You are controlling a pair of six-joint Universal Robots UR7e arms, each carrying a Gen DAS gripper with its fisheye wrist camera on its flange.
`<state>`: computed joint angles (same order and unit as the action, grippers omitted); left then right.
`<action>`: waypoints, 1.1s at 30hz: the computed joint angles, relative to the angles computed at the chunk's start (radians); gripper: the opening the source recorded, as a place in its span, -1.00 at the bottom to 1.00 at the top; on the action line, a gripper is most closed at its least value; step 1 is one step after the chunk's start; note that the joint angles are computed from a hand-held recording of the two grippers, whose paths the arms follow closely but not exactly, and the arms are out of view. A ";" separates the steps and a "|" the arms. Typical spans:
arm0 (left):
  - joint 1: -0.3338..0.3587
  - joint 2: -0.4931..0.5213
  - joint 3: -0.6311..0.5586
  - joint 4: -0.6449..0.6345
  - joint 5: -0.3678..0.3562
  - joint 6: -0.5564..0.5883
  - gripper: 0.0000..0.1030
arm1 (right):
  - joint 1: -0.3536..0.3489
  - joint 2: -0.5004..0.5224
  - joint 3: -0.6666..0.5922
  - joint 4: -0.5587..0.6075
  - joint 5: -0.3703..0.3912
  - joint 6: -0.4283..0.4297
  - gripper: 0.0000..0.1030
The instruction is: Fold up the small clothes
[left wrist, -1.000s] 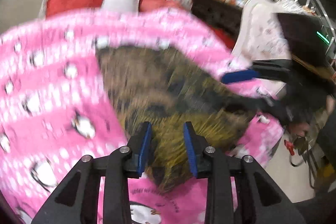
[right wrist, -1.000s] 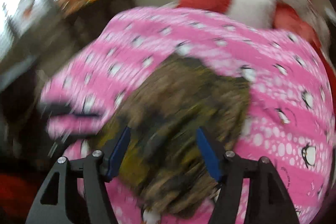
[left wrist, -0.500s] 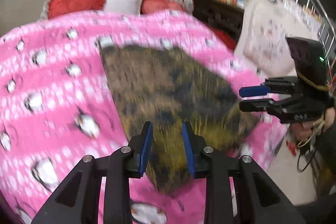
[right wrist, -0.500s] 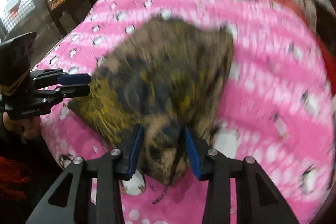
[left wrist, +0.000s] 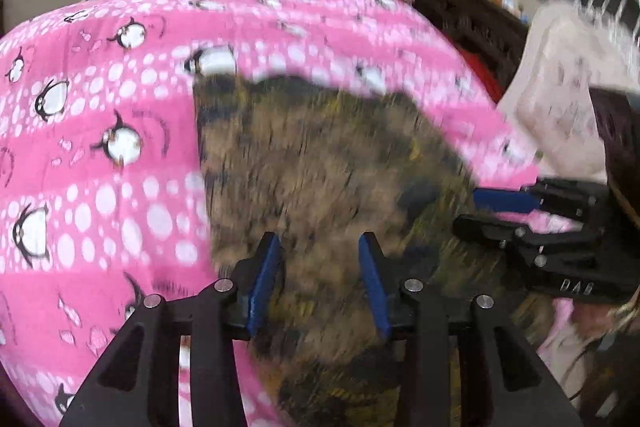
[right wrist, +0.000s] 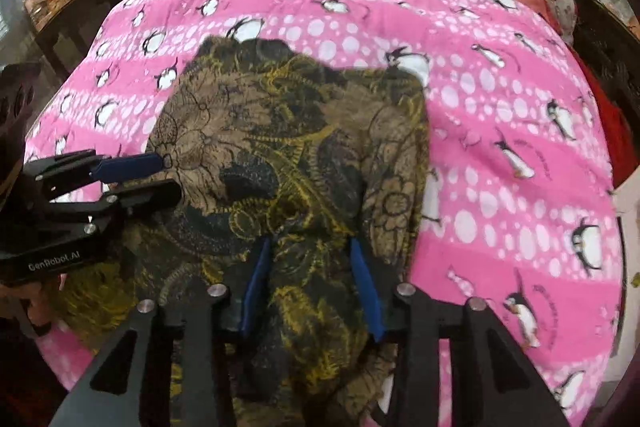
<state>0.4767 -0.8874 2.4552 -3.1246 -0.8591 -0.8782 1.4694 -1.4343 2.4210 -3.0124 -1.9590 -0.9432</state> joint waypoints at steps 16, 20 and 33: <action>0.198 0.184 -0.237 -0.053 0.143 0.049 -0.52 | -0.026 0.340 -0.186 -0.299 0.066 0.292 0.13; 0.193 0.189 -0.244 -0.023 0.161 0.037 -0.50 | -0.056 0.324 -0.188 -0.257 0.131 0.312 0.18; 0.146 -0.029 -0.002 -0.148 -0.053 0.015 0.10 | -0.234 -0.022 -0.164 0.102 0.499 0.332 0.64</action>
<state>0.6232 -0.9159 2.4532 -3.2722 -0.9119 -0.8630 1.2351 -1.4567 2.2567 -2.9106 -1.4598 -0.6109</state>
